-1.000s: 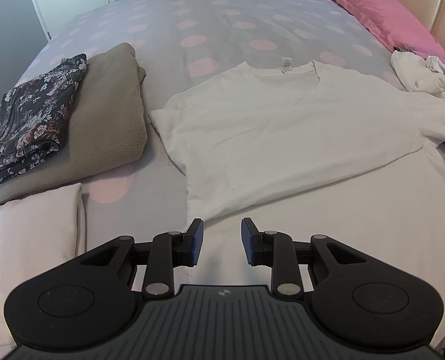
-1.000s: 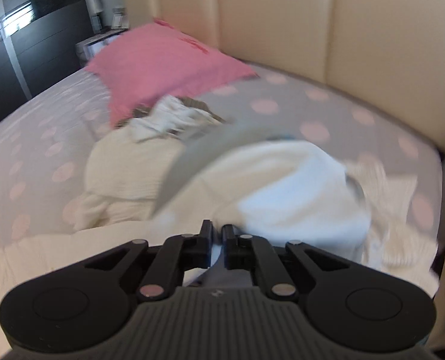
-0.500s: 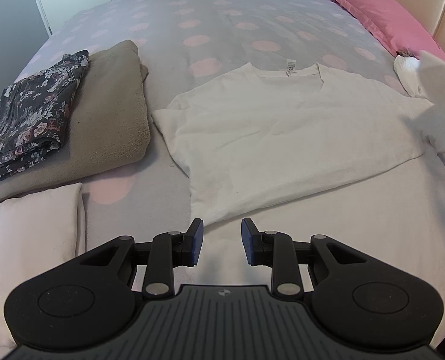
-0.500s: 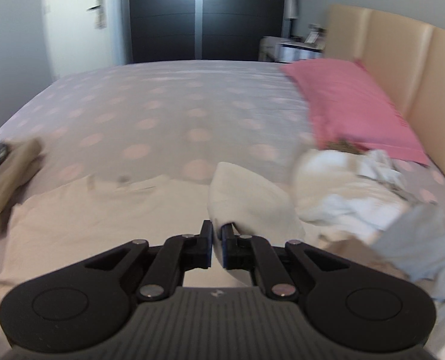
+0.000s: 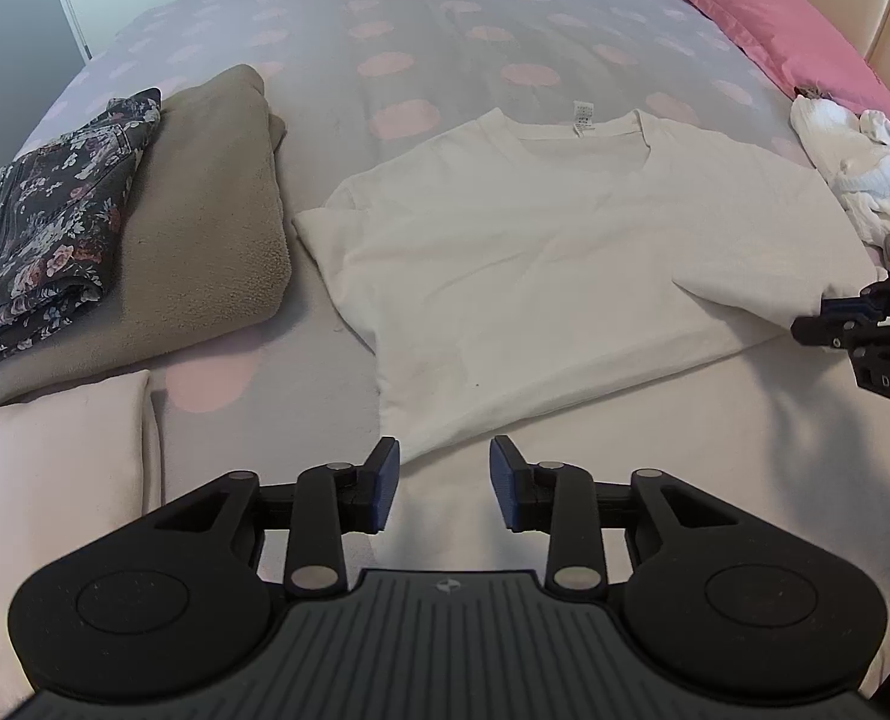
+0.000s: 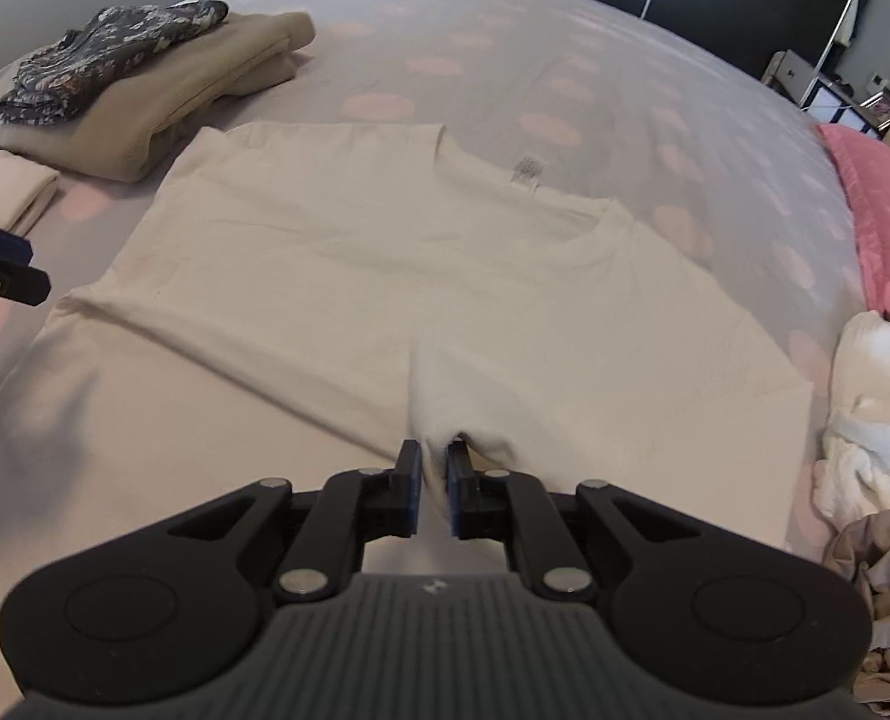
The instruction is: Fold clothes
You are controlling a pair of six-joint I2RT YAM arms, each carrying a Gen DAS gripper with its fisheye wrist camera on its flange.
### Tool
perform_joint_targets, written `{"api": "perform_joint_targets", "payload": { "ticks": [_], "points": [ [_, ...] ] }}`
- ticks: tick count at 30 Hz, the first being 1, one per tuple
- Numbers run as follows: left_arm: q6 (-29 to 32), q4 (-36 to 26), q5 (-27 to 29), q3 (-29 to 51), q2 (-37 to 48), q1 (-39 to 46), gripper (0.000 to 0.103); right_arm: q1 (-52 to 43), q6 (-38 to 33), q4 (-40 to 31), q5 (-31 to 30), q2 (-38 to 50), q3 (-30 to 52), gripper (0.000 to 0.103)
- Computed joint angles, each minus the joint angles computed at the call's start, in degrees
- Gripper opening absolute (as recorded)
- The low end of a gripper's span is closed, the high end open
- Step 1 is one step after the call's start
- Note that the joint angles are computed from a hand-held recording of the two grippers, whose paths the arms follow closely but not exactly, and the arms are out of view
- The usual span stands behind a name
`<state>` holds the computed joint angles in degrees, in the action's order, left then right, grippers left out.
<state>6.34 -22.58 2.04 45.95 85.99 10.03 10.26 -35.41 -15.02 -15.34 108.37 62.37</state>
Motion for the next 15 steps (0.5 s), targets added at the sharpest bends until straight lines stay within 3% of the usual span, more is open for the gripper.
{"api": "perform_joint_targets", "payload": {
  "ticks": [4,7,12,15],
  "points": [
    [-0.3,-0.2,-0.2,0.3,0.5,-0.3,0.032,-1.7,0.6,-5.1,-3.7,-0.4,2.5,0.032],
    [-0.5,0.4,-0.9,-0.3,-0.1,-0.7,0.037,-3.6,1.1,-5.0,-4.9,-1.6,2.6,0.039],
    [-0.1,1.1,-1.0,-1.6,-1.0,-0.5,0.039,-8.2,5.2,-5.5,-3.3,0.7,6.7,0.039],
    [0.0,1.1,-1.3,-2.0,-0.9,-0.4,0.039,-10.8,9.3,-7.0,0.8,4.2,10.9,0.040]
  ]
}}
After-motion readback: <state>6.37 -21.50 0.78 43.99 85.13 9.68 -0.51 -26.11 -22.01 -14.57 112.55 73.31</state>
